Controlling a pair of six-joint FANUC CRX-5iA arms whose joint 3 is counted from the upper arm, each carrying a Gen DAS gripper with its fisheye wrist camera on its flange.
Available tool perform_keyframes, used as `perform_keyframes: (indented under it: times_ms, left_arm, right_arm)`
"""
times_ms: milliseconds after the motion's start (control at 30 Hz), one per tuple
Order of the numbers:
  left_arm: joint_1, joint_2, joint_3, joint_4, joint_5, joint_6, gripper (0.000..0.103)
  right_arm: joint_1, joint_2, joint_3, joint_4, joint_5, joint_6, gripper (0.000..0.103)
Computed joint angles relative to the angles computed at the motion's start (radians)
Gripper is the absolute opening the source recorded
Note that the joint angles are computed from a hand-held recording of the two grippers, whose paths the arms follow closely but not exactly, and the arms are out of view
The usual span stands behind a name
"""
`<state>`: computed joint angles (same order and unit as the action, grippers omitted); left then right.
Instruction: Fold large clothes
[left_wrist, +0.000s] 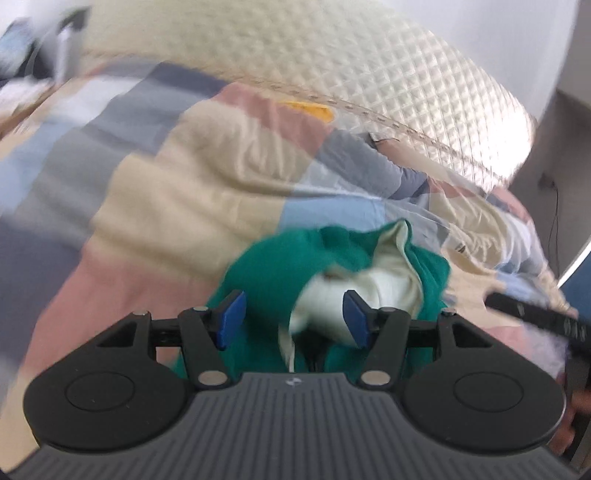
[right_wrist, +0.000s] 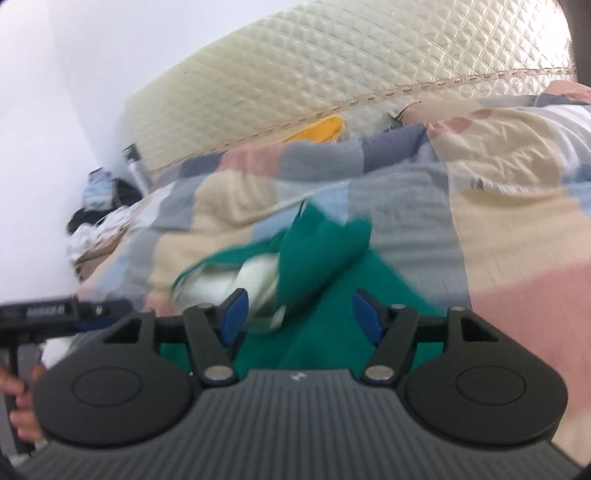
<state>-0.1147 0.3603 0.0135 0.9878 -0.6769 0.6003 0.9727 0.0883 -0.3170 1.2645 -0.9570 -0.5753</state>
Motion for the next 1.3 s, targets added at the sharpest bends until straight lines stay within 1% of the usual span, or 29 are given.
perform_keyframes:
  times_ms: [67,133,200,267,333,367,400,433,500,533,567,600,633,667,700,800,867,933,967,1000,1133,1167,1233,1300]
  left_arm:
    - [-0.031,0.083,0.109,-0.036,0.015,0.001,0.064]
    - [-0.051,0.17,0.231,-0.088,-0.013,0.051,0.064]
    - [-0.066,0.257,0.371,-0.184,-0.062,0.132,0.063]
    - [-0.082,0.337,0.525,-0.323,-0.122,0.243,0.063]
    - [-0.097,0.388,0.632,-0.437,-0.164,0.349,0.063]
    - [-0.103,0.41,0.672,-0.468,-0.184,0.378,0.063]
    - [-0.109,0.432,0.716,-0.499,-0.211,0.395,0.063]
    - [-0.114,0.45,0.757,-0.532,-0.242,0.405,0.063]
    - [-0.121,0.445,0.754,-0.571,-0.245,0.389,0.063]
    - [-0.126,0.444,0.761,-0.608,-0.249,0.399,0.062]
    - [-0.132,0.44,0.765,-0.652,-0.254,0.415,0.055]
    - [-0.138,0.428,0.754,-0.692,-0.248,0.421,0.042]
    - [-0.146,0.415,0.745,-0.742,-0.234,0.429,0.034]
    - [-0.151,0.398,0.726,-0.779,-0.213,0.437,0.016]
    - [-0.15,0.38,0.705,-0.791,-0.193,0.448,0.011]
    - [-0.125,0.309,0.609,-0.729,-0.127,0.47,0.008]
    - [-0.106,0.24,0.517,-0.67,-0.063,0.462,0.007]
    - [-0.084,0.168,0.414,-0.57,0.005,0.399,0.007]
    - [-0.079,0.134,0.377,-0.552,0.031,0.368,0.007]
    - [-0.076,0.104,0.355,-0.561,0.041,0.36,0.007]
    - [-0.042,-0.036,0.212,-0.424,0.055,0.26,0.006]
    - [-0.032,-0.083,0.154,-0.36,0.063,0.209,0.006]
    - [-0.01,-0.182,0.029,-0.199,0.069,0.093,0.006]
    - [0.012,-0.282,-0.078,-0.08,0.057,0.007,0.006]
  right_arm:
    - [-0.084,0.039,0.045,0.003,0.061,0.065,0.066]
    - [-0.142,0.082,0.105,-0.037,0.1,0.147,0.066]
    - [-0.182,0.123,0.161,-0.081,0.127,0.213,0.066]
    - [-0.215,0.153,0.205,-0.137,0.176,0.278,0.066]
    - [-0.239,0.183,0.249,-0.189,0.22,0.341,0.065]
    - [-0.249,0.199,0.27,-0.21,0.233,0.371,0.065]
    - [-0.249,0.229,0.316,-0.256,0.212,0.436,0.065]
    - [-0.244,0.271,0.387,-0.326,0.157,0.535,0.064]
    - [-0.232,0.359,0.542,-0.461,0.006,0.719,0.062]
    - [-0.23,0.385,0.582,-0.493,-0.039,0.755,0.049]
    - [-0.227,0.397,0.594,-0.492,-0.063,0.752,0.04]
    - [-0.224,0.397,0.588,-0.472,-0.069,0.738,0.025]
    - [-0.219,0.389,0.567,-0.433,-0.066,0.711,0.02]
    - [-0.216,0.373,0.538,-0.397,-0.046,0.68,0.019]
    - [-0.212,0.35,0.502,-0.356,-0.022,0.643,0.017]
    - [-0.194,0.287,0.43,-0.249,0.011,0.57,0.016]
    - [-0.178,0.251,0.399,-0.203,0.013,0.556,0.016]
    - [-0.151,0.215,0.375,-0.147,0.004,0.544,0.015]
    - [-0.14,0.197,0.359,-0.106,0.003,0.538,0.015]
    - [-0.128,0.168,0.323,-0.045,0.016,0.508,0.015]
    - [-0.075,0.11,0.286,0.032,-0.018,0.436,0.015]
    - [-0.057,0.097,0.276,0.058,-0.031,0.422,0.015]
    - [-0.015,0.071,0.256,0.106,-0.066,0.396,0.015]
    - [0.038,0.044,0.233,0.148,-0.111,0.368,0.015]
